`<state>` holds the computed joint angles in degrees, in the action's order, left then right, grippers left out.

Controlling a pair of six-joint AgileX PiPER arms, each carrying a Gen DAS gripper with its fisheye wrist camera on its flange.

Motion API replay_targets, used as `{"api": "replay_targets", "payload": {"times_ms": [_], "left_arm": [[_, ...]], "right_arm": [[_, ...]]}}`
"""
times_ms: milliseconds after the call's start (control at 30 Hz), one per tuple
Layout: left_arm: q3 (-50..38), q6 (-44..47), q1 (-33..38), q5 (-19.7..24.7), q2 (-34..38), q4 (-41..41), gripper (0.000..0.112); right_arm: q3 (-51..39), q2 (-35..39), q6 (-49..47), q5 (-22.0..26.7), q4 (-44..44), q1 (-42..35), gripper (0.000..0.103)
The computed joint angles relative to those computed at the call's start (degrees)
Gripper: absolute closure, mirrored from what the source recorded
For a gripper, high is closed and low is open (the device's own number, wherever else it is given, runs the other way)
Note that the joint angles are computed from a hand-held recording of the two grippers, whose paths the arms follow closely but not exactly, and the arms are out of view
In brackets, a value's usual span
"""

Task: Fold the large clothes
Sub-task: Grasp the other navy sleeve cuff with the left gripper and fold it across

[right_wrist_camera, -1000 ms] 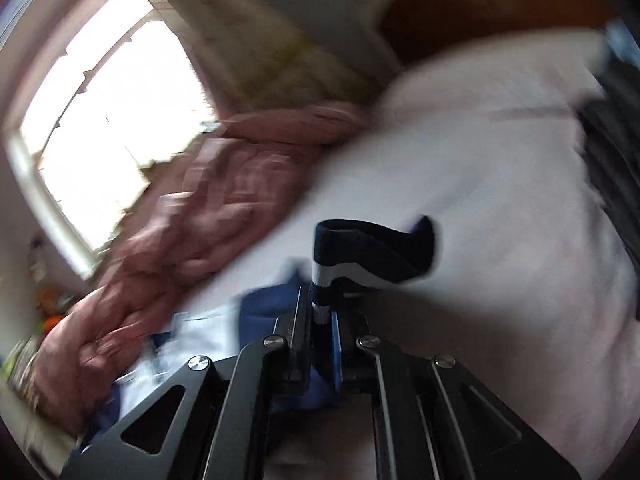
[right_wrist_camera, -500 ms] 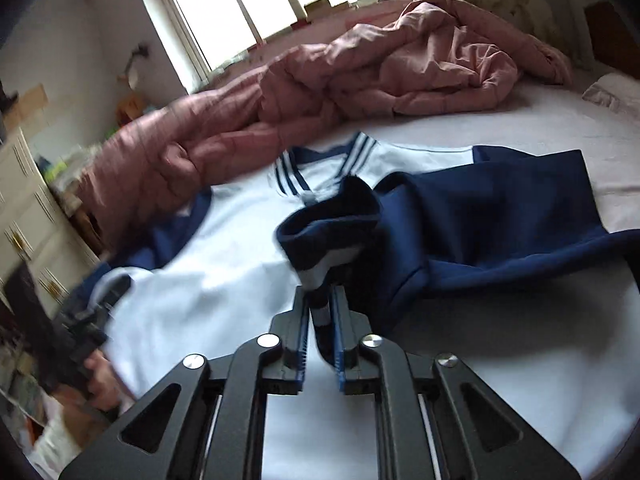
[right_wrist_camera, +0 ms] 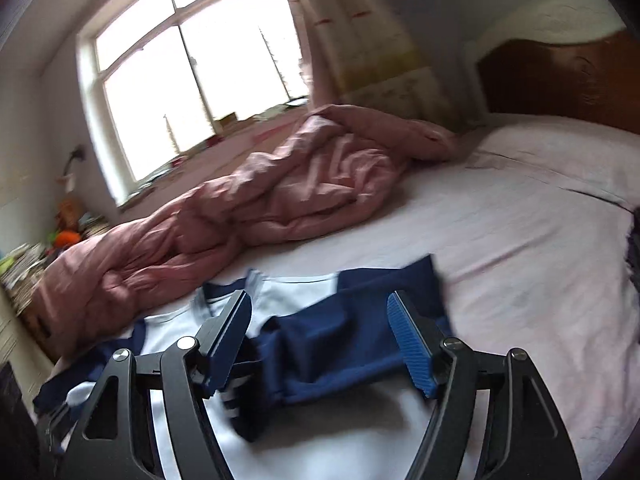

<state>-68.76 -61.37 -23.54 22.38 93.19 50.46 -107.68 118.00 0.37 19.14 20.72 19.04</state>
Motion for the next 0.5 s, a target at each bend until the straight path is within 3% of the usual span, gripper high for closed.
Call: {"api": "replay_targets", "payload": {"times_ms": [100,233,300,333,367,433,500], "left_arm": [[-12.42,8.28,-2.42,4.81,8.83,-8.92,0.031],[-31.96,14.62,-2.32,15.83,22.74,-15.52,0.033],[-39.05,17.74,-1.07,19.04,27.80,-18.74,0.057],[-42.02,18.71,-0.48,20.71,29.63,-19.73,0.089],[-43.20,19.55,0.49,21.29,30.30,-20.46,0.101],[-41.55,14.74,1.33,20.81,28.81,-15.05,0.103],[-39.11,8.33,1.75,22.86,26.35,-6.28,0.103]], "right_arm": [[-5.62,3.04,10.03,5.35,-10.53,-1.16,0.030],[-6.15,3.10,11.25,6.68,-11.37,-3.24,0.030],[-6.84,3.66,9.94,6.93,-9.70,-4.00,0.030],[-6.75,3.67,9.43,6.91,-9.19,-4.28,0.030],[-7.01,3.93,9.46,7.12,-9.34,-4.38,0.030],[-7.86,4.51,9.20,8.27,-9.19,-4.61,0.030],[-12.22,6.86,5.65,13.20,-5.77,-5.14,0.030]]}}
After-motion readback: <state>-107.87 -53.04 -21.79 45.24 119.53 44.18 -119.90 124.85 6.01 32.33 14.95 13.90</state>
